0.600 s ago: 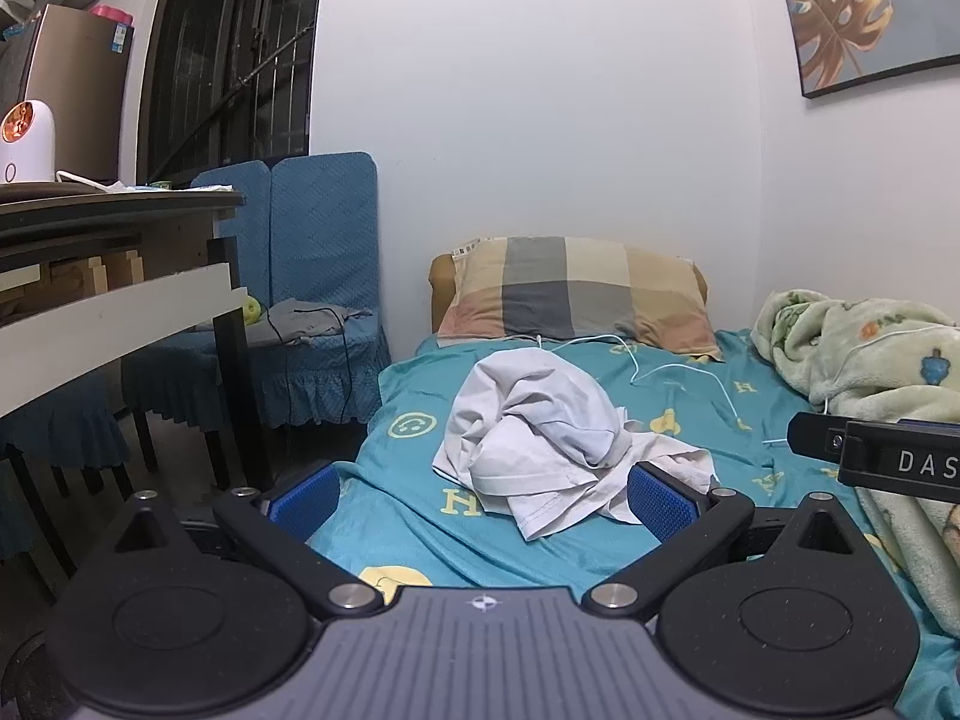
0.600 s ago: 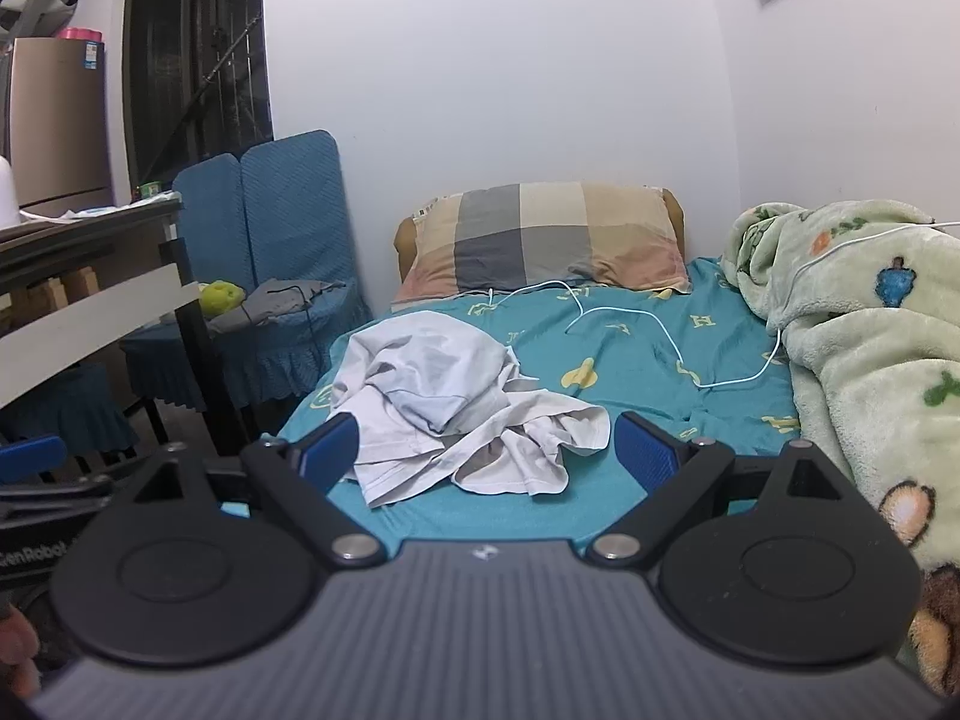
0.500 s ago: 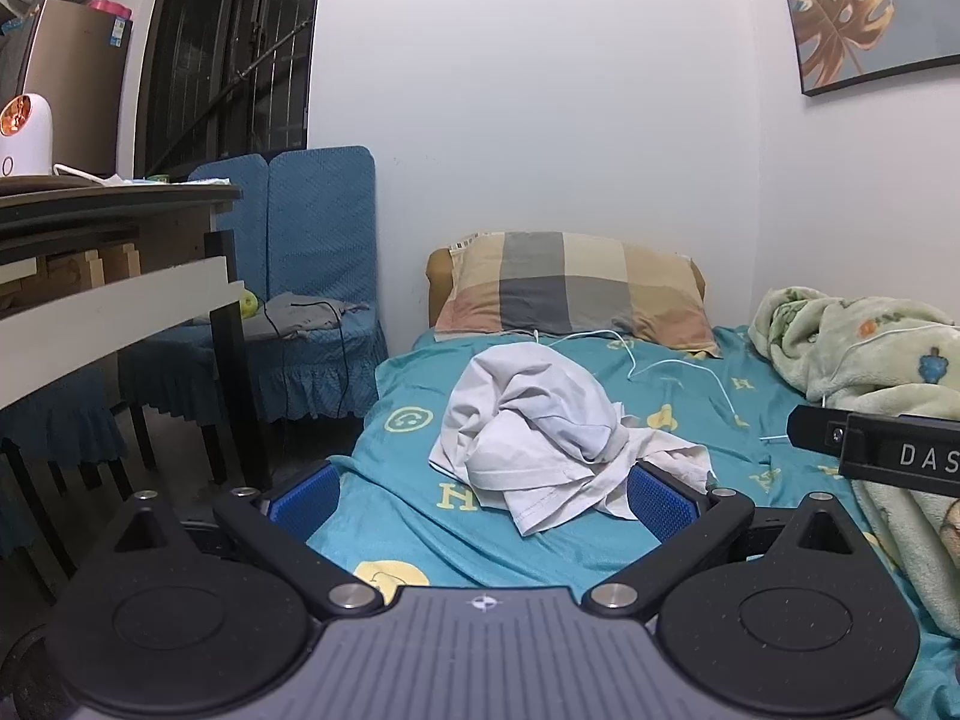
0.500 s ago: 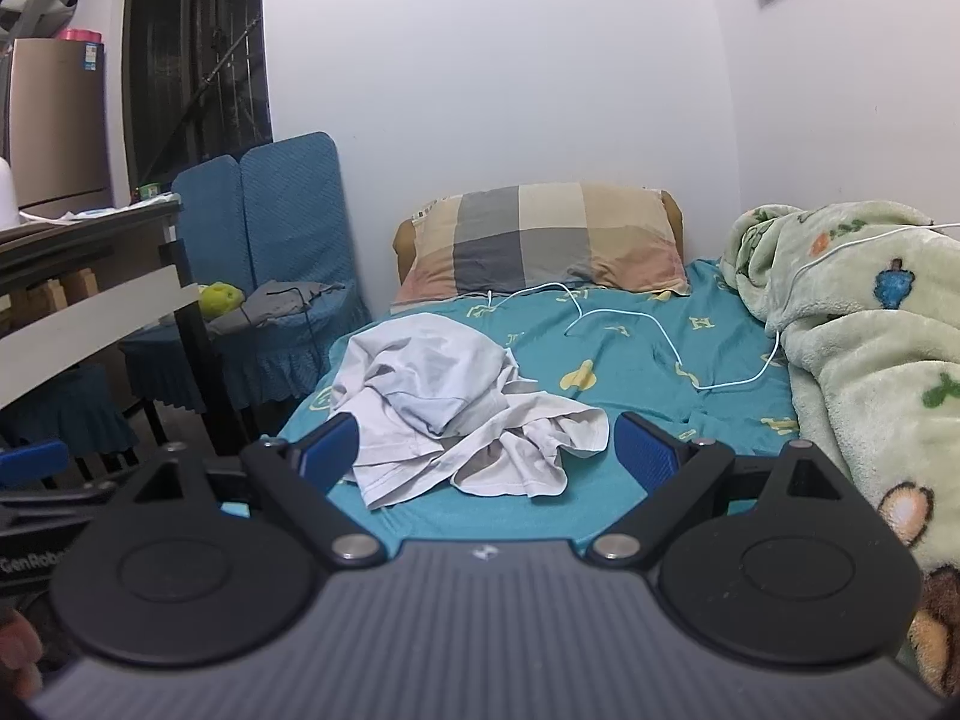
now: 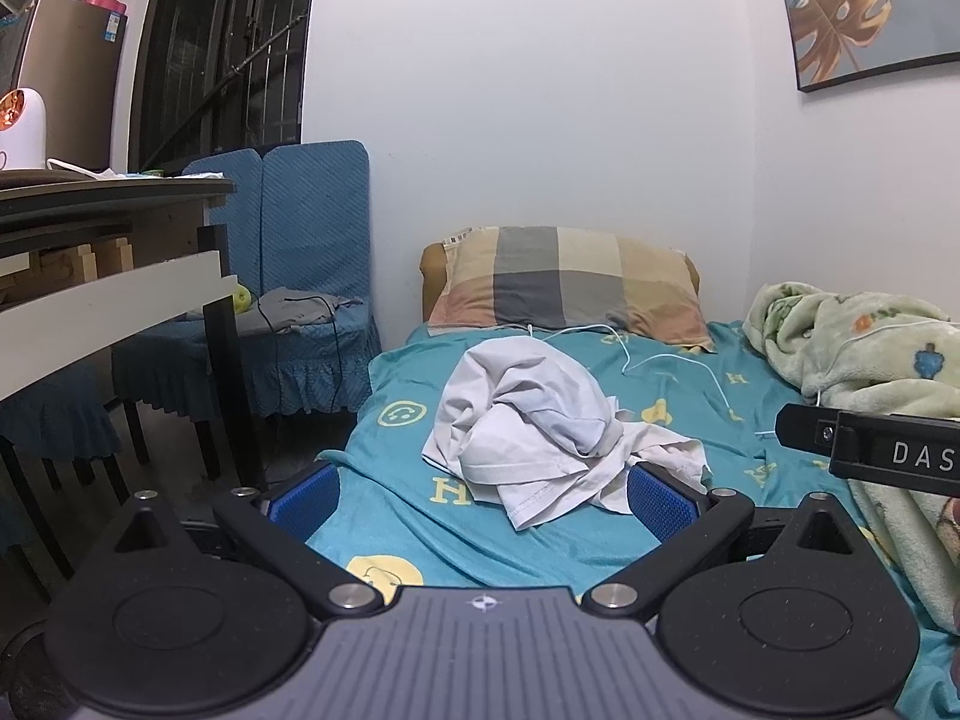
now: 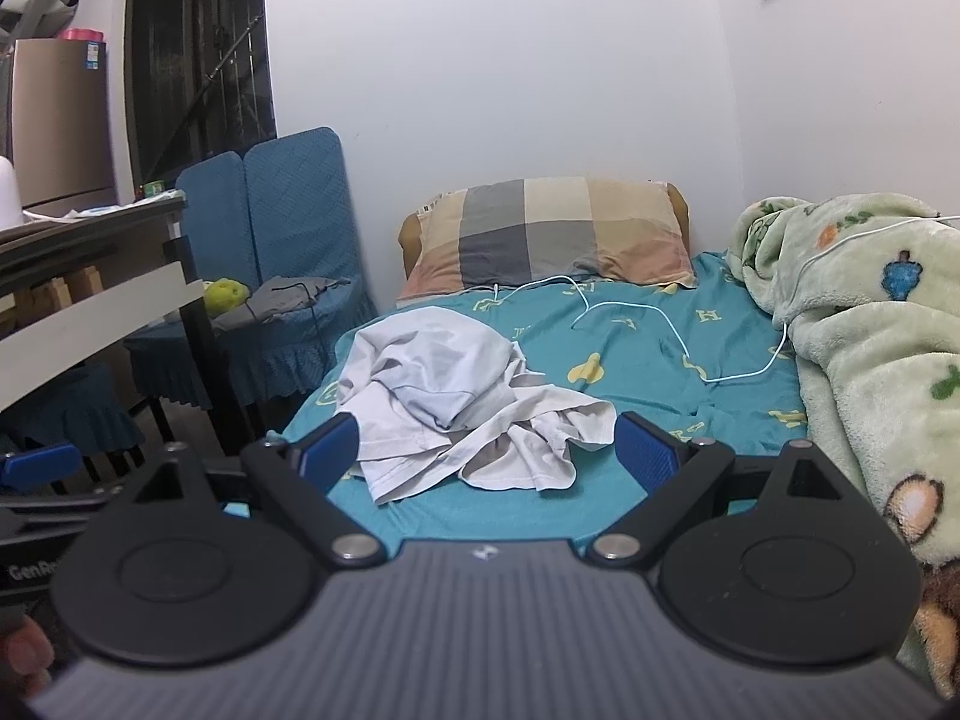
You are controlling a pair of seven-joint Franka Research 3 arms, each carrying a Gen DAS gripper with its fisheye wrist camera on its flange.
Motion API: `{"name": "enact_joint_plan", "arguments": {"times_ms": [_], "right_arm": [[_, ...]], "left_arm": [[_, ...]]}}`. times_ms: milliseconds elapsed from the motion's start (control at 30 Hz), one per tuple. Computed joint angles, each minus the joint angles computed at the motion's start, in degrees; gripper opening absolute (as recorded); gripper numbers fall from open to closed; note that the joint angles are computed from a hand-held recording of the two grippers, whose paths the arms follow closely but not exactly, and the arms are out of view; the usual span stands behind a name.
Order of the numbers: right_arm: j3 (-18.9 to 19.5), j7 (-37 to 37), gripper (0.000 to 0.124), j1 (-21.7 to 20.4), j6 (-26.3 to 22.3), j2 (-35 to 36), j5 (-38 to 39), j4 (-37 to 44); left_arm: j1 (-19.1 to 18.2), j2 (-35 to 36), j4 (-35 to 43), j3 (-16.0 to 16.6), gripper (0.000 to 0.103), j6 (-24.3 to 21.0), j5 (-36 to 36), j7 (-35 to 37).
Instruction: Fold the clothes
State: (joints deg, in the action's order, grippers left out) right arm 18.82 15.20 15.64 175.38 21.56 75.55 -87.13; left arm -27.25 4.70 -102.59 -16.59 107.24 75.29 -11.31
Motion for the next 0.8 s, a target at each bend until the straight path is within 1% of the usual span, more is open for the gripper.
{"name": "enact_joint_plan", "arguments": {"times_ms": [67,600,800], "right_arm": [[-0.65,1.62,0.093,0.24,-0.6,0.05,-1.54,0.15],[0.61,3.54,0.093,-0.46,0.37,0.36,-4.14,-0.15],[0.64,4.73,0.093,-0.57,0.05,0.3,-5.27,-0.41]], "left_arm": [[0.04,0.08,0.05,0.04,0.103,0.2,-0.09,0.26],[0.56,-0.46,-0.46,-0.02,0.103,1.31,-0.68,0.36],[1.06,-1.19,-2.02,0.13,0.103,3.7,0.84,-1.7]]}}
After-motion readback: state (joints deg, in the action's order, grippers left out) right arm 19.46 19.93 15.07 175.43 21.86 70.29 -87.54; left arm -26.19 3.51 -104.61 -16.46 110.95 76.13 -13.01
